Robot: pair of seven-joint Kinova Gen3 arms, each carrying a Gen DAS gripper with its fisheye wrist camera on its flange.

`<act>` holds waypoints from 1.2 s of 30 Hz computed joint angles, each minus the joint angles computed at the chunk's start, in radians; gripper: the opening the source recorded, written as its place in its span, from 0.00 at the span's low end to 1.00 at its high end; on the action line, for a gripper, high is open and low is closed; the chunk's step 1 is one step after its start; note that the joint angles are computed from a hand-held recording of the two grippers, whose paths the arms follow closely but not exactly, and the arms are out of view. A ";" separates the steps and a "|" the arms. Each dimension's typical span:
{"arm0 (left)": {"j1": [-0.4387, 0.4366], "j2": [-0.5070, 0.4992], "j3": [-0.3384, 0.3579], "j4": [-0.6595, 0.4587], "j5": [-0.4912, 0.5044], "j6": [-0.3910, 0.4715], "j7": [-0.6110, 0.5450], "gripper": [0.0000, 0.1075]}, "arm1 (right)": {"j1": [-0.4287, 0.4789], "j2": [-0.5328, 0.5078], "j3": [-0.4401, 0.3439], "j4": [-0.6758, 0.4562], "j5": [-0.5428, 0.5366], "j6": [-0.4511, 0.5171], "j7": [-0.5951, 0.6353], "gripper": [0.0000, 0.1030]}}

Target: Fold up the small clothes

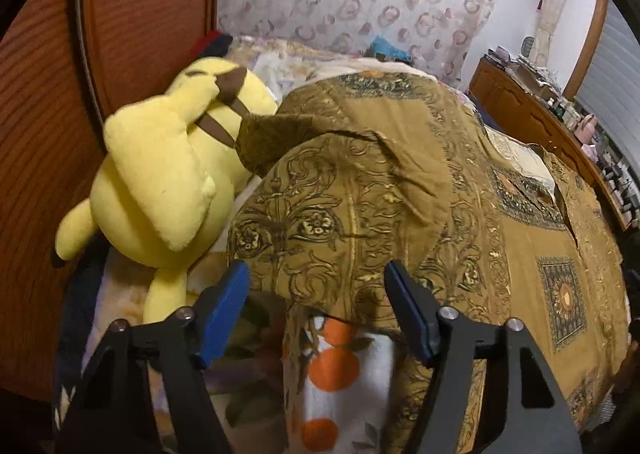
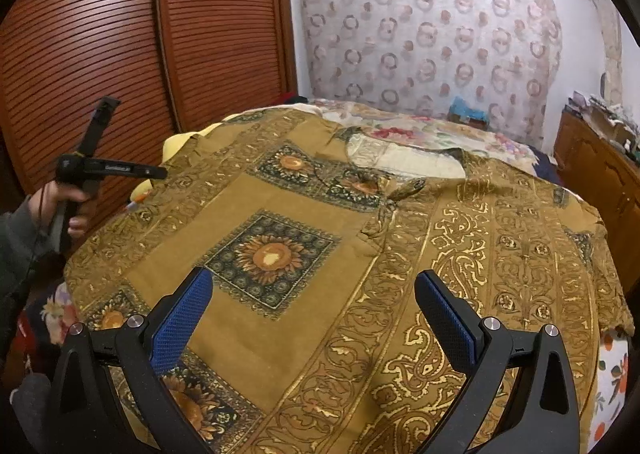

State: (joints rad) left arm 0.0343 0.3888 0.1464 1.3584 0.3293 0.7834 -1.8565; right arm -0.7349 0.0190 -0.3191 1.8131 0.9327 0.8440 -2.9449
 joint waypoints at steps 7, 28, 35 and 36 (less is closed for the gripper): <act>-0.006 0.011 0.010 -0.019 0.007 0.040 -0.040 0.08 | 0.011 0.019 0.020 -0.031 -0.015 -0.013 0.059 1.00; 0.161 -0.158 0.073 -0.013 0.034 -0.037 -0.206 0.02 | 0.065 0.026 0.074 -0.043 -0.117 -0.090 0.139 0.98; 0.168 -0.207 0.044 0.055 0.061 -0.044 -0.222 0.44 | 0.093 0.020 0.073 -0.056 -0.150 -0.083 0.191 0.98; 0.175 -0.212 0.037 0.065 0.043 -0.056 -0.206 0.47 | 0.095 0.023 0.073 -0.062 -0.152 -0.082 0.200 0.98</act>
State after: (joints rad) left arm 0.2094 0.1768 0.1838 1.4238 0.3728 0.7270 -2.0624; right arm -0.6400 0.0418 -0.2463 1.7511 0.7803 0.7620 -2.7453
